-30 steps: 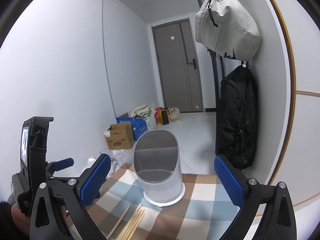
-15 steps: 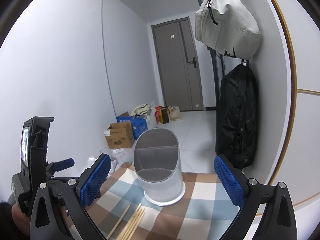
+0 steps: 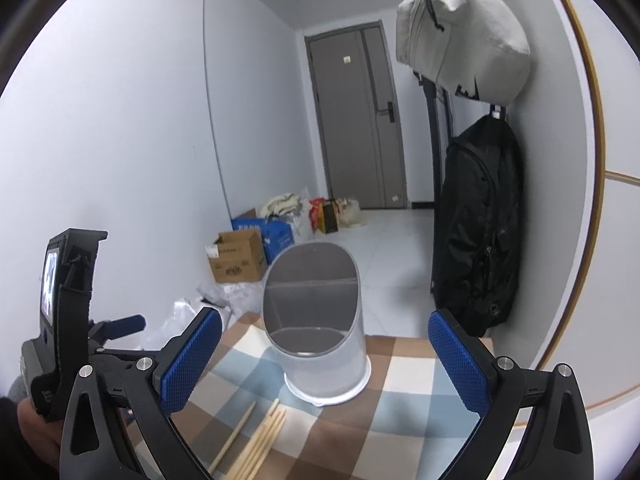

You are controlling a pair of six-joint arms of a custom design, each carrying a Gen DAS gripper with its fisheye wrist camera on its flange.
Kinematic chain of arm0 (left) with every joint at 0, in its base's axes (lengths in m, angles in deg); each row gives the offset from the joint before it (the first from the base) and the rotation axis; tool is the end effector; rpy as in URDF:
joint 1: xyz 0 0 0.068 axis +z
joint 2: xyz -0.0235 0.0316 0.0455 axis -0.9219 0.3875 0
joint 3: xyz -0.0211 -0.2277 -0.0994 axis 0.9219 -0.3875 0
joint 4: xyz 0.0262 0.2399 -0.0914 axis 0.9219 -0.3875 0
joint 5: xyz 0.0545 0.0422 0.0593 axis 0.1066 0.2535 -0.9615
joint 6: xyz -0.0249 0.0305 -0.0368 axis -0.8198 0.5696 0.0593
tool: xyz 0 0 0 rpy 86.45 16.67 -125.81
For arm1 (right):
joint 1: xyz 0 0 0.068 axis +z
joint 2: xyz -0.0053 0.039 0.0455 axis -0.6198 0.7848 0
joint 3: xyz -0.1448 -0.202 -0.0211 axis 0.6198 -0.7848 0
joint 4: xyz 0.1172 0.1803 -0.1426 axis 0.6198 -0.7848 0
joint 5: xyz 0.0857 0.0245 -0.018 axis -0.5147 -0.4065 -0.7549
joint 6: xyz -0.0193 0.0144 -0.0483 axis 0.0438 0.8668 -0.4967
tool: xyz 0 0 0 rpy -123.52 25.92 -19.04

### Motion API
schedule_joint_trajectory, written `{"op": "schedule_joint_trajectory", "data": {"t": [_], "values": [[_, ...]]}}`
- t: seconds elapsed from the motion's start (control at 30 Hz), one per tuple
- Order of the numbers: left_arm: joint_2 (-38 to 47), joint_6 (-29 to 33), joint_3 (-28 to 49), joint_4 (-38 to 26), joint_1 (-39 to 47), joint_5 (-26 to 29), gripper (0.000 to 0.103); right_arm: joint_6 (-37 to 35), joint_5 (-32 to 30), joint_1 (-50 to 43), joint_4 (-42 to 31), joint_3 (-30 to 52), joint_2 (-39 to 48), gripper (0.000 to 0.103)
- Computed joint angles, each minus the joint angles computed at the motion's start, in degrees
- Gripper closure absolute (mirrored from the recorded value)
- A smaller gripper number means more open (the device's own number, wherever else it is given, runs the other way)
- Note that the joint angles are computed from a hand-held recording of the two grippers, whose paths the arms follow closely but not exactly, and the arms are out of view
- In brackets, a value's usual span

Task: Organize utensils
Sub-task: 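Lower the left tool onto the wooden chopsticks and close on one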

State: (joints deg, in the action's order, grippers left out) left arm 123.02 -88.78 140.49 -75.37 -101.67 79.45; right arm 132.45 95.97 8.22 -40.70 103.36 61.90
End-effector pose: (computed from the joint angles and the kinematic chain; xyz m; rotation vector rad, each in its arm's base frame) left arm 0.3169 -0.2189 0.2596 0.7083 2.2166 -0.3434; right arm 0.1643 0.1309 0.2813 0.4030 1.9071 -0.0830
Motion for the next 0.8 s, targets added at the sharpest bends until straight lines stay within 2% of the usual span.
{"op": "schedule_joint_trajectory", "data": {"t": [0.27, 0.4, 0.63, 0.67, 0.73, 0.8], "values": [[10.8, 3.4, 9.4, -13.2, 2.2, 0.5, 0.001, -2.8, -9.8, -6.5, 1.6, 0.7, 3.9, 0.000], [14.3, 5.3, 12.8, -18.2, 1.9, 0.7, 0.002, -1.8, -15.9, -10.1, 1.5, 1.0, 5.1, 0.000], [17.8, 7.6, 16.8, -22.1, 0.3, -0.9, 0.006, 0.3, -22.2, -13.7, 1.0, 0.6, 5.2, 0.000], [18.7, 7.7, 18.1, -22.9, -0.1, -1.2, 0.007, 0.5, -23.0, -14.1, 1.0, 0.5, 5.2, 0.000], [21.1, 7.6, 21.1, -25.0, -0.3, -1.1, 0.018, 0.4, -24.4, -15.0, 1.0, 0.6, 4.9, 0.000], [23.0, 7.3, 23.6, -27.1, -0.5, -0.5, 0.021, 0.2, -25.1, -15.4, 1.2, 0.4, 4.5, 0.000]]}}
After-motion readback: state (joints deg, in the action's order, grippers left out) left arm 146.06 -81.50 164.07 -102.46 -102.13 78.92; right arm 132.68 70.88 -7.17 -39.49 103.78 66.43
